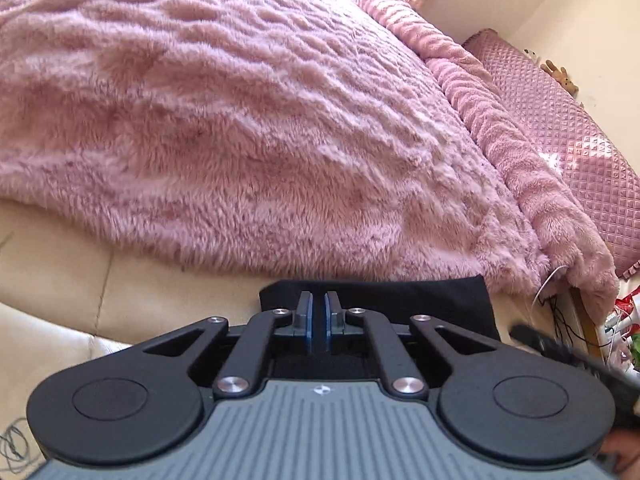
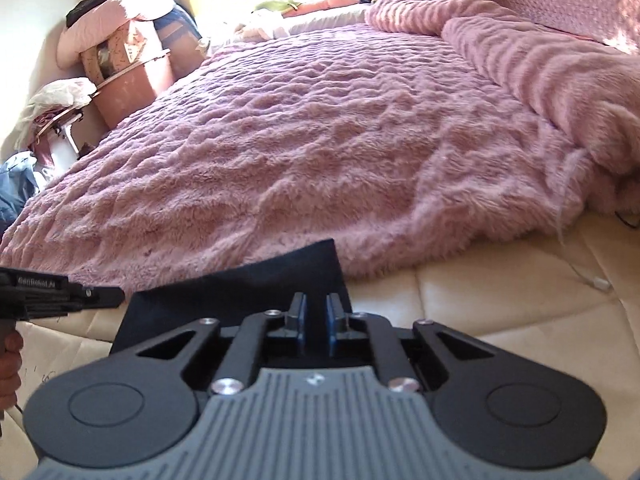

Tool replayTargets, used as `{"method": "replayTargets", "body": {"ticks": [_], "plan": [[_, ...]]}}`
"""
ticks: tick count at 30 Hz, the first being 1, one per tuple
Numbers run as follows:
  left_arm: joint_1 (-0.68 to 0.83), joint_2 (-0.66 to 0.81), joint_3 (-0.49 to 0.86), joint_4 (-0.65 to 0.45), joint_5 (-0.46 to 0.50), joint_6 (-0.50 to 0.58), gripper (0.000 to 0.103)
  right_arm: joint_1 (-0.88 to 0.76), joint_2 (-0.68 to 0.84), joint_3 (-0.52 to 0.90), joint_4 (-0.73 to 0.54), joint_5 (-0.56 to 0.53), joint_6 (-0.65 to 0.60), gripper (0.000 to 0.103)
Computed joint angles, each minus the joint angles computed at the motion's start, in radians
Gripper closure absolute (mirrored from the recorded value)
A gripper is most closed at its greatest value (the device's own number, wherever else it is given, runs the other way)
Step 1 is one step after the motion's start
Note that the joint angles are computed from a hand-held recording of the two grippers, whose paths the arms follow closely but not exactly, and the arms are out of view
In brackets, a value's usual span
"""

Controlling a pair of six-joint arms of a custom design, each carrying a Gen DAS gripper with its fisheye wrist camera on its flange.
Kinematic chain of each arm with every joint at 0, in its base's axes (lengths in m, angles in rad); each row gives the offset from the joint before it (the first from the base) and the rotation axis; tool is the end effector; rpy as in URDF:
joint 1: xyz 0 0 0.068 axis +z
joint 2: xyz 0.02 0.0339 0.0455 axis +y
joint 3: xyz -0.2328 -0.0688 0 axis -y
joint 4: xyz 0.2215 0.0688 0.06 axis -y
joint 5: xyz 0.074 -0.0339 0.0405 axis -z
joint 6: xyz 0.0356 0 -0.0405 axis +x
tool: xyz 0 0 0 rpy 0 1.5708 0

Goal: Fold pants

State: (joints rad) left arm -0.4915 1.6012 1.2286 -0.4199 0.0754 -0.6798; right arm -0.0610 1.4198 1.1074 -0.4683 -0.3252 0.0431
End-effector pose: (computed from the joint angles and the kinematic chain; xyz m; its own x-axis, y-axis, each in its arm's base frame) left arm 0.2915 -0.1591 0.2435 -0.8134 -0.2756 -0.5123 0.0076 0.8756 -0.4831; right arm 0.2909 -0.0064 0.2568 -0.7091 0.0842 -0.7001 -0.1384 0.9569 0.2553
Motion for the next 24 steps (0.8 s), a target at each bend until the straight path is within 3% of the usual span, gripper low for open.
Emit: {"method": "replayTargets", "body": {"ticks": [6, 9, 12, 14, 20, 22, 24], "plan": [[-0.001, 0.059, -0.001, 0.012, -0.005, 0.022, 0.097, 0.045, 0.239, 0.129, 0.044, 0.054, 0.012, 0.103], [-0.009, 0.064, 0.002, 0.006, -0.016, 0.045, 0.097, 0.035, 0.271, 0.129, 0.055, 0.071, 0.027, 0.103], [-0.021, 0.05, 0.014, -0.028, -0.045, 0.044, 0.098, 0.032, 0.274, 0.141, 0.019, 0.164, 0.008, 0.103], [-0.028, 0.006, -0.005, -0.044, -0.036, 0.041, 0.098, -0.032, 0.201, 0.068, 0.041, 0.066, 0.036, 0.103], [-0.127, -0.222, -0.149, -0.069, -0.01, -0.015, 0.098, -0.073, -0.148, -0.118, -0.064, -0.006, -0.044, 0.103], [-0.196, -0.287, -0.183, -0.099, -0.028, -0.016, 0.098, -0.059, -0.268, -0.18, -0.113, -0.014, -0.059, 0.103], [-0.268, -0.327, -0.207, -0.131, -0.072, -0.016, 0.098, -0.013, -0.364, -0.246, -0.14, 0.046, -0.074, 0.103]]}}
